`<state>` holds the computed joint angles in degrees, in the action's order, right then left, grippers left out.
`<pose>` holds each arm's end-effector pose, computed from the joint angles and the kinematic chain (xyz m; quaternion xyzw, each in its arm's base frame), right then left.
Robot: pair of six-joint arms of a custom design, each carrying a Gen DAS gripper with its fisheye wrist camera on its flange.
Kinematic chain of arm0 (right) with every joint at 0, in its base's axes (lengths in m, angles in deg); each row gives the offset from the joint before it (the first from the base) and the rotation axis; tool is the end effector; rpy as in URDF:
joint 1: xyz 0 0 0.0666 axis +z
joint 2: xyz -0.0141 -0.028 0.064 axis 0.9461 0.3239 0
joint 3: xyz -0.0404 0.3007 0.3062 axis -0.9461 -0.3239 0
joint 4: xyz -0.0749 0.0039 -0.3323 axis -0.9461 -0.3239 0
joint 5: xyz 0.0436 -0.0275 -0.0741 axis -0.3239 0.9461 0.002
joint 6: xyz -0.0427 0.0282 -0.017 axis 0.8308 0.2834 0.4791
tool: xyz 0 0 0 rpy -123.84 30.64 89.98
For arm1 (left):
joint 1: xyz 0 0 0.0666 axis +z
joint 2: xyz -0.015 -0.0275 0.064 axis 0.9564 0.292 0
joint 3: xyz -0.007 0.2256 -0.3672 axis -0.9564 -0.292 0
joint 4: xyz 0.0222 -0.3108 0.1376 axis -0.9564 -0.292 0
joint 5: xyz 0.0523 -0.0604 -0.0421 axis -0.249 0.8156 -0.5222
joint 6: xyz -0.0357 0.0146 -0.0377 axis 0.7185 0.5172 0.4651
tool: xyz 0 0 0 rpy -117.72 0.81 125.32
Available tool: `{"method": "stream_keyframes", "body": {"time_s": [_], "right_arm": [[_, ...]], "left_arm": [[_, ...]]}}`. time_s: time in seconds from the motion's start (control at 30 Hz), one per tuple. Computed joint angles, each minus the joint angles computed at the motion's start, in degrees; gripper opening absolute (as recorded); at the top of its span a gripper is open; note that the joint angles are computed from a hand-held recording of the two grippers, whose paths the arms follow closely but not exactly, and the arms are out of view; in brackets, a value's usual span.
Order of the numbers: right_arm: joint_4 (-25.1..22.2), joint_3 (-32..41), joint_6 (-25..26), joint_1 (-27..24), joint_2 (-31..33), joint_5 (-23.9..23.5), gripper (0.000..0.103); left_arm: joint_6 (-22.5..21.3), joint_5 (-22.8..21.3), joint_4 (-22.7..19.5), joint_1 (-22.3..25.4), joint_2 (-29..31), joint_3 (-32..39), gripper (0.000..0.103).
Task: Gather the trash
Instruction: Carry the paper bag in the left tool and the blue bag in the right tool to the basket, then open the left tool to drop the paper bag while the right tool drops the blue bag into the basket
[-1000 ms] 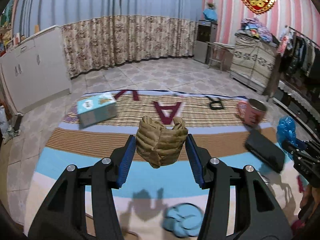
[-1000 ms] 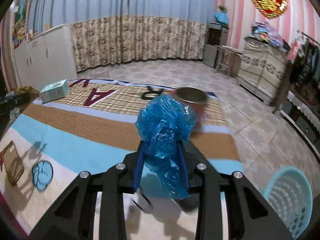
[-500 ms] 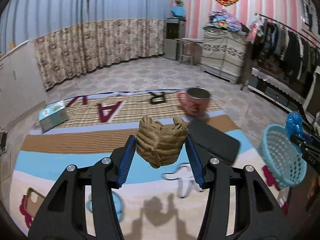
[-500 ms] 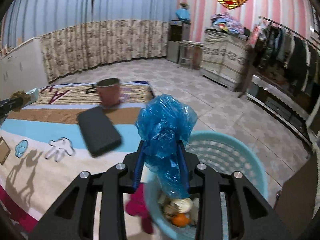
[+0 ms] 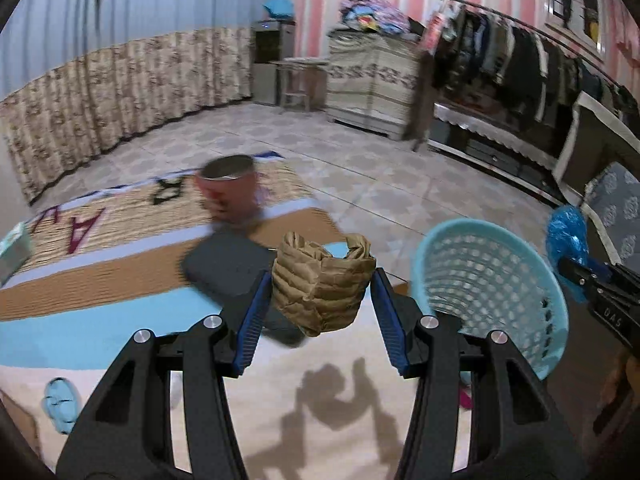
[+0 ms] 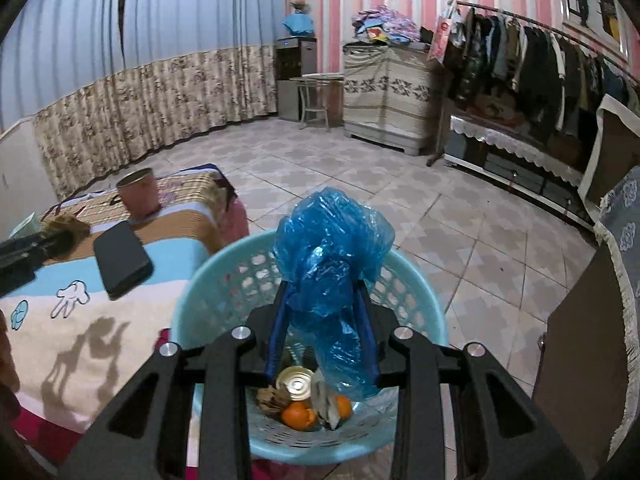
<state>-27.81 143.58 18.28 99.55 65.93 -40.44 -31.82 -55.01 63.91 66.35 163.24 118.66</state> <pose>0.5167 0.2649 0.3593 -0.0104 0.8954 0.0091 0.4450 0.5187 -0.0622 0.3604 0.0329 0.9026 -0.0529 0.4260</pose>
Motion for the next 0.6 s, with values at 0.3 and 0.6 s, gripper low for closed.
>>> {"method": "stream_keyframes", "body": {"time_s": [0.3, 0.6], "right_arm": [[3.4, -2.0, -1.1, -2.4, 0.7, -0.9, 0.032], [3.2, -1.7, -3.2, -3.8, 1.9, -2.1, 0.032]], "left_arm": [[-1.5, -0.9, -0.1, -6.8, 5.5, 4.7, 0.051], [-1.9, -1.1, -1.0, -10.4, 9.3, 9.6, 0.054]]}}
